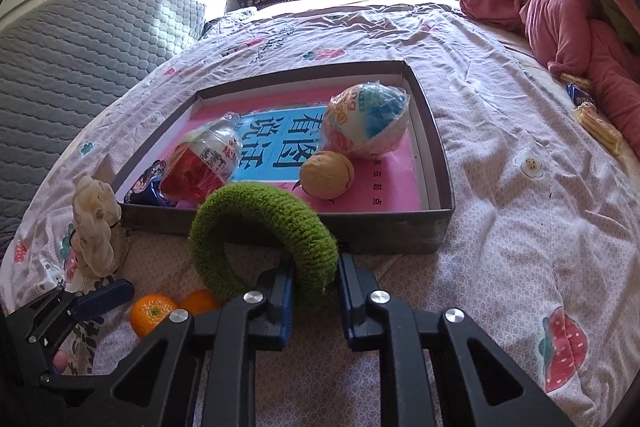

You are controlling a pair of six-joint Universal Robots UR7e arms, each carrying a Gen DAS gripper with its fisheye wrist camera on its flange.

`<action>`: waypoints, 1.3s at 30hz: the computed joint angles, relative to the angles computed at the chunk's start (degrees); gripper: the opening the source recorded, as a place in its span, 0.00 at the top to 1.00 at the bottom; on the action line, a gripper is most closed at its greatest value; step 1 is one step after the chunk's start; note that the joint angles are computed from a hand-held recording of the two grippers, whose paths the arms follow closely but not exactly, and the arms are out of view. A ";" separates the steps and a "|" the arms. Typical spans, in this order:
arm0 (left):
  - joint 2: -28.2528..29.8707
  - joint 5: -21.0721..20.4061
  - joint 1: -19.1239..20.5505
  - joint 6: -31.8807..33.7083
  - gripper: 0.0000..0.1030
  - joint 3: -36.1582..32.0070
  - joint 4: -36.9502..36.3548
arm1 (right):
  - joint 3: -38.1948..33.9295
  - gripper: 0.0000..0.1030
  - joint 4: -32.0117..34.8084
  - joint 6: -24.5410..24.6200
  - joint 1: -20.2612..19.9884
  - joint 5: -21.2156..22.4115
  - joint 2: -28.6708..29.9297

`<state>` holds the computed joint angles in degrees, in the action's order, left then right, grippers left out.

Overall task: Organize objects
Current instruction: 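Grasp the green knitted ring with the right tool while the left tool grasps an orange, then lift the orange and green ring and carry them toward the tray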

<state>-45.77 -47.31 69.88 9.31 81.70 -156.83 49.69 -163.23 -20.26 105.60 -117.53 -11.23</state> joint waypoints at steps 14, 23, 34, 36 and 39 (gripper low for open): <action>-0.51 -1.50 -0.47 1.09 0.62 0.82 -0.28 | 2.16 0.82 -1.93 -0.92 -0.09 1.04 -1.51; -2.18 -3.04 -1.36 3.11 0.62 2.96 -4.98 | 3.16 0.82 -3.49 -1.84 0.08 1.66 -2.08; -2.96 -3.17 -1.94 4.80 0.62 2.94 -9.64 | 4.89 0.82 -7.92 -3.28 0.77 3.64 -2.87; -2.91 -3.09 -2.01 5.08 0.62 2.85 -10.34 | 4.82 0.82 -8.37 -3.41 0.86 3.84 -2.86; -2.84 -3.13 -2.12 5.58 0.62 2.65 -11.45 | 4.78 0.82 -9.32 -3.50 1.03 3.99 -2.82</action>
